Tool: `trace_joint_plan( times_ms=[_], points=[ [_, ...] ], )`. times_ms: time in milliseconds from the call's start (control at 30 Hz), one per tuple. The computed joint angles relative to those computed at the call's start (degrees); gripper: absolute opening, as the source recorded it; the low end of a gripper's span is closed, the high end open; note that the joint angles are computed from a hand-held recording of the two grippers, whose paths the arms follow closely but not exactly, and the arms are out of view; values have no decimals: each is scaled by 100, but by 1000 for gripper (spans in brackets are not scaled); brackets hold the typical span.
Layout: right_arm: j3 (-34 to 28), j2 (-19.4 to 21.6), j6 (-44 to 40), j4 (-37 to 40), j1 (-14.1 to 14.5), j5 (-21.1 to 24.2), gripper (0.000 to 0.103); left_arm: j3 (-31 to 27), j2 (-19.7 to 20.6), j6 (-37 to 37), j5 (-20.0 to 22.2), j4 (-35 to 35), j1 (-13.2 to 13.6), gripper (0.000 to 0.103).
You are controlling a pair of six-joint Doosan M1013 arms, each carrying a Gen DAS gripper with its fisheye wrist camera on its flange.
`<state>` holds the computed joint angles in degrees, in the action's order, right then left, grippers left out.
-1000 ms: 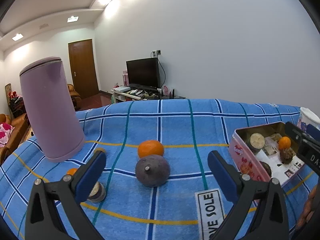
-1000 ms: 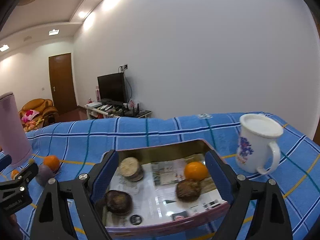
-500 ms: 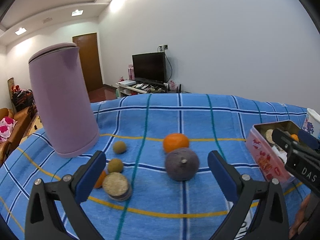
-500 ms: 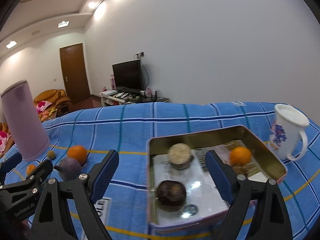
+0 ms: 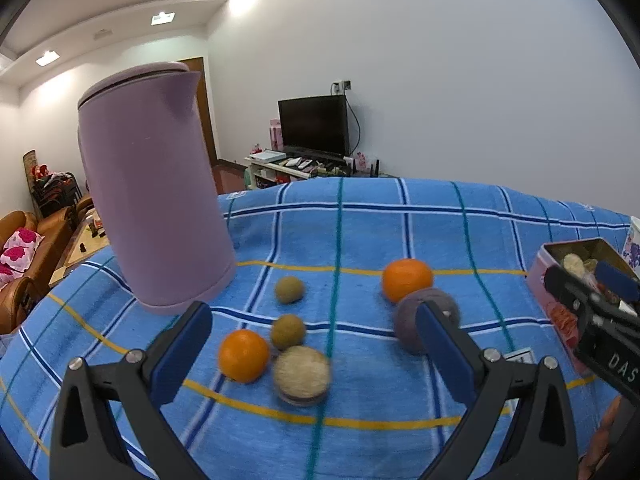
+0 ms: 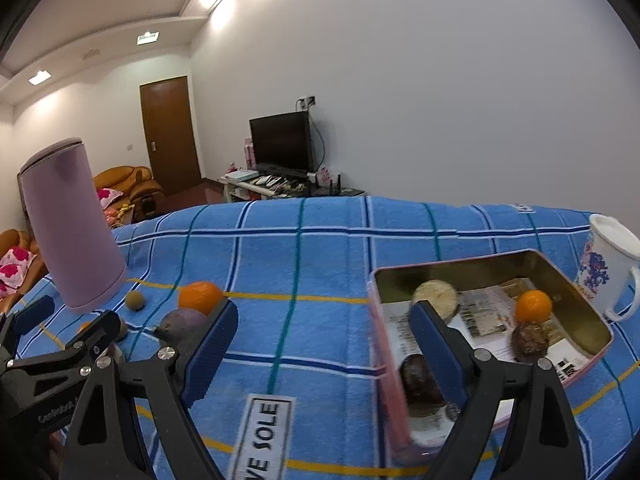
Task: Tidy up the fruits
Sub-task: 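Grasp the large purple fruit with the right tool while the left grasps a cut fruit half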
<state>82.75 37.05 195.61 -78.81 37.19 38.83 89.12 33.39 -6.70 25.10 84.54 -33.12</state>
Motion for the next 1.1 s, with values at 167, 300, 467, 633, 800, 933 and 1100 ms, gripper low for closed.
trace_joint_plan(
  times_ms=[167, 300, 467, 633, 800, 933, 1100],
  points=[
    [-228, 103, -928, 946, -50, -522, 89, 61, -80, -171, 54, -113, 268, 103],
    [-368, 191, -1216, 1113, -22, -679, 89, 91, -110, -355, 131, -235, 471, 103],
    [-772, 410, -2425, 2024, 18, -764, 89, 104, -135, -329, 196, -564, 655, 103],
    [-1378, 738, -3697, 3183, 19, -576, 89, 136, -144, -322, 61, -666, 710, 103],
    [-1889, 1015, -4503, 3962, -7, -146, 89, 165, -171, 269, -541, -569, 661, 103],
    [-2149, 1157, -5023, 4523, -49, 59, 88, 123, -140, 892, -667, -761, 608, 103],
    [-2279, 1231, -5503, 5060, -101, 158, 56, 87, -102, 1009, -755, -800, 591, 103]
  ],
)
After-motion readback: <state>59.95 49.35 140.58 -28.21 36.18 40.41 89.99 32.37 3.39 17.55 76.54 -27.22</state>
